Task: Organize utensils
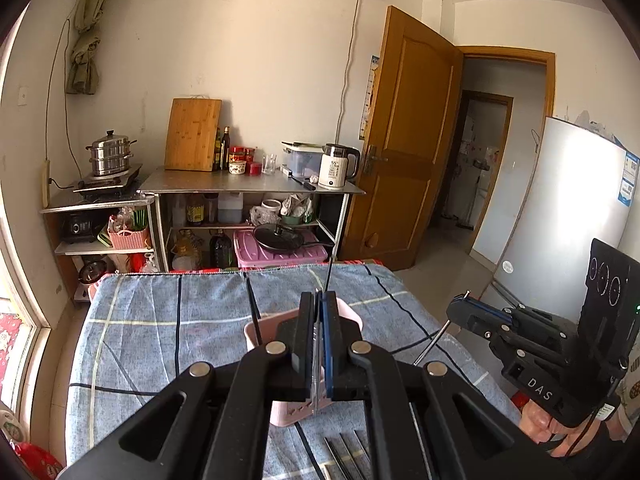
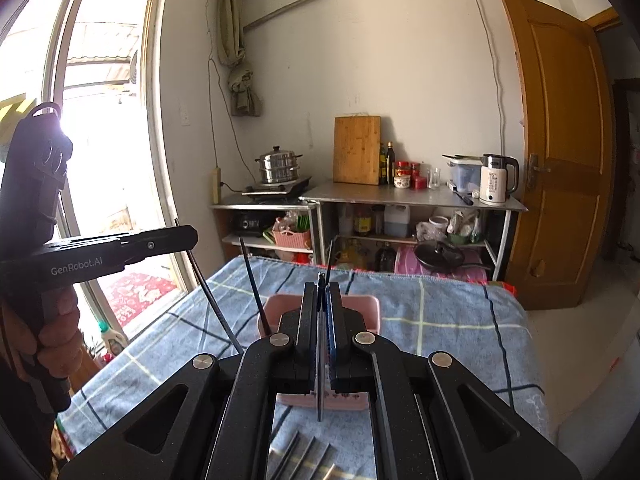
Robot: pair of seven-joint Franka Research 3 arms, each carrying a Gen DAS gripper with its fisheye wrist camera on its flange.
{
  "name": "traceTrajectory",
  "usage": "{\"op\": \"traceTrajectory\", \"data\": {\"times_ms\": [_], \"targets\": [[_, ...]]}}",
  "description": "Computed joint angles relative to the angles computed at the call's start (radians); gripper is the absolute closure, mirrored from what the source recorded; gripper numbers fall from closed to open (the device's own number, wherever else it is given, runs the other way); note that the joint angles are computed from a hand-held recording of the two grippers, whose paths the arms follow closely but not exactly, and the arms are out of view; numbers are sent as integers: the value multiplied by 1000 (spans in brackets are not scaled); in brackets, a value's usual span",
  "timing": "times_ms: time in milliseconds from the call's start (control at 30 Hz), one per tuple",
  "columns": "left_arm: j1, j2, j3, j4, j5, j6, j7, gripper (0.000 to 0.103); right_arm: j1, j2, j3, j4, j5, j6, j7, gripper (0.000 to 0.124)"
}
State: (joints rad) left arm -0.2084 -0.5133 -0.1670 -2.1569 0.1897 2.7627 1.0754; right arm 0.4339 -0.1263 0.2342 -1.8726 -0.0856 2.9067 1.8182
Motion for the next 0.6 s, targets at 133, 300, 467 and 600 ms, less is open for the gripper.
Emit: {"op": "traceTrajectory", "data": {"times_ms": [133,300,467,600], "targets": [[25,35,1,37,13,22,-16,99,0,56,2,73,-32,20,29,120],[49,64,-1,55,30,30,-31,99,29,125,-23,152,-64,28,61,120],[62,88,1,48,43,43,-47,99,68,185,-54,194,-66,26,77,120],[62,112,8,39,39,42,-47,99,91,222,-74,206,-32,2,60,120]]}}
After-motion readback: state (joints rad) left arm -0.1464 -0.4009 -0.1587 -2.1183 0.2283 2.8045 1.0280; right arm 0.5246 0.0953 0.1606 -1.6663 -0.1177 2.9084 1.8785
